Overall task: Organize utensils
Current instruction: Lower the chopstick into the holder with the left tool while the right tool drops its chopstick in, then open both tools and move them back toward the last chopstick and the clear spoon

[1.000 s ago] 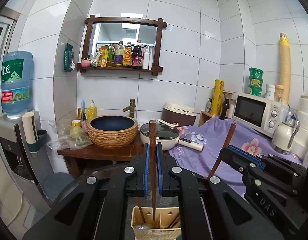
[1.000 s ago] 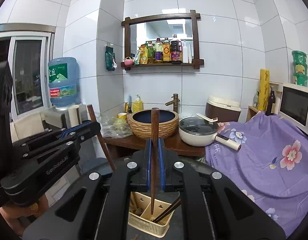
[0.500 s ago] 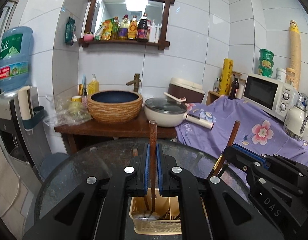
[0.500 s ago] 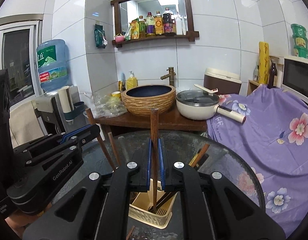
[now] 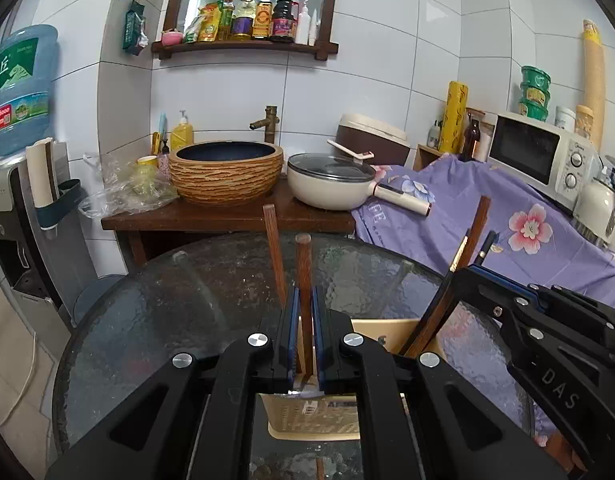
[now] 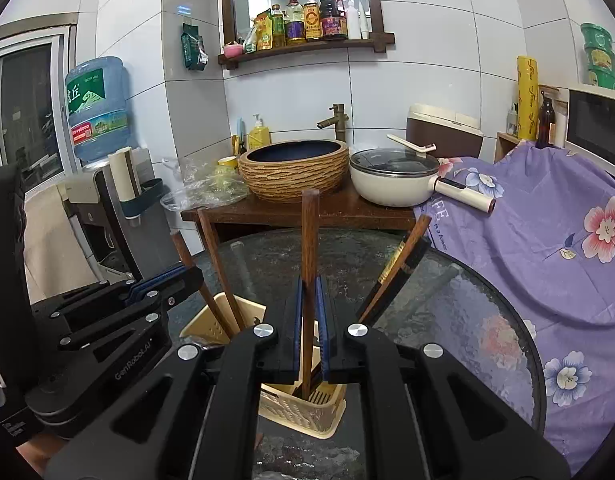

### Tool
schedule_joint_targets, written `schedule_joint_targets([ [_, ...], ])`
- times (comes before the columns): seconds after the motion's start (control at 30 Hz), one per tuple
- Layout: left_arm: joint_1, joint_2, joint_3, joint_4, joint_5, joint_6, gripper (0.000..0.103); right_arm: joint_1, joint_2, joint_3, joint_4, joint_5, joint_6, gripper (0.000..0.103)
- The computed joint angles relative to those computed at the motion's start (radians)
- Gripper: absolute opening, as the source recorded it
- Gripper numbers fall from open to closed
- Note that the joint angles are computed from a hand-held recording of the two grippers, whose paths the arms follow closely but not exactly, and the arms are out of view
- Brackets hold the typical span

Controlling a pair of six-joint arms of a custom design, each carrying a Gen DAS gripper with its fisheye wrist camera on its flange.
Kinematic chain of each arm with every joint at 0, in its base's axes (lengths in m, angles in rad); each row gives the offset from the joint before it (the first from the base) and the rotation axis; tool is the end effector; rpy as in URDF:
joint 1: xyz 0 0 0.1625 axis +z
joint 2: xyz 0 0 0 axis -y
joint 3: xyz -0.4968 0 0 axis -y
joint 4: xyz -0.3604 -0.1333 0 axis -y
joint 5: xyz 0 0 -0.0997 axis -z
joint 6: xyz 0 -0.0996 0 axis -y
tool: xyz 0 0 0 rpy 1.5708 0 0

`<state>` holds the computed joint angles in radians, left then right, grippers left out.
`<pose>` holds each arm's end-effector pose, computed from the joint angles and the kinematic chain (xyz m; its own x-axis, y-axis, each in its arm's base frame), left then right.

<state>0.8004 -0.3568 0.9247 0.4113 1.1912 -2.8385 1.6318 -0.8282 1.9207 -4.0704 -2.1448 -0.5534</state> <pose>-0.3919 -0.6483 0.0098 -0.6010 0.6536 -0.4600 0.7936 0.4197 -0.4405 0.1157 -0.5946 0.2933 -0.7356 0.3259 0.5938 -0.4661 0.3925 -0.7929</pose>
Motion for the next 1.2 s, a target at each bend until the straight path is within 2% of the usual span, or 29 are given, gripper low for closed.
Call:
schedule_joint_targets([
  [0.03,0.000,0.000,0.003,0.001,0.003,0.001,0.012,-0.002,0.000,0.004,-0.006,0.003,0.000,0.008],
  [0.07,0.000,-0.003,0.011,-0.002,0.004,0.005,0.021,-0.005,-0.001,0.008,-0.012,0.007,0.003,0.008],
  [0.1,-0.001,-0.007,0.022,-0.011,0.004,0.012,0.034,-0.008,-0.001,0.013,-0.019,0.011,0.006,0.008],
  [0.17,-0.003,-0.025,0.058,-0.052,-0.002,0.023,0.047,-0.010,-0.004,0.020,-0.032,0.011,0.003,0.008],
  [0.23,-0.003,-0.047,0.097,-0.084,0.006,0.027,0.052,-0.012,-0.007,0.032,-0.047,0.014,-0.002,0.009],
  [0.3,0.000,-0.067,0.130,-0.105,0.020,0.021,0.063,-0.013,-0.006,0.047,-0.074,0.014,-0.005,0.016],
  [0.37,0.003,-0.094,0.183,-0.140,0.029,0.013,0.067,-0.016,-0.001,0.069,-0.115,0.024,-0.011,0.038],
  [0.53,0.007,-0.164,0.328,-0.255,0.017,0.032,0.080,-0.016,0.016,0.146,-0.233,0.068,-0.017,0.057],
  [0.6,0.012,-0.196,0.397,-0.312,-0.003,0.037,0.091,-0.017,0.029,0.183,-0.281,0.072,-0.012,0.063],
  [0.67,0.023,-0.216,0.441,-0.334,-0.013,0.024,0.094,-0.021,0.046,0.209,-0.296,0.056,-0.008,0.064],
  [0.87,0.056,-0.205,0.484,-0.280,-0.090,-0.009,0.096,-0.052,0.110,0.247,-0.170,-0.027,0.077,0.064],
  [1.03,0.080,-0.198,0.521,-0.263,-0.121,-0.024,0.096,-0.078,0.154,0.247,-0.071,-0.064,0.166,0.063],
  [1.2,0.094,-0.209,0.560,-0.277,-0.139,-0.054,0.096,-0.083,0.201,0.231,-0.032,-0.105,0.197,0.063],
])
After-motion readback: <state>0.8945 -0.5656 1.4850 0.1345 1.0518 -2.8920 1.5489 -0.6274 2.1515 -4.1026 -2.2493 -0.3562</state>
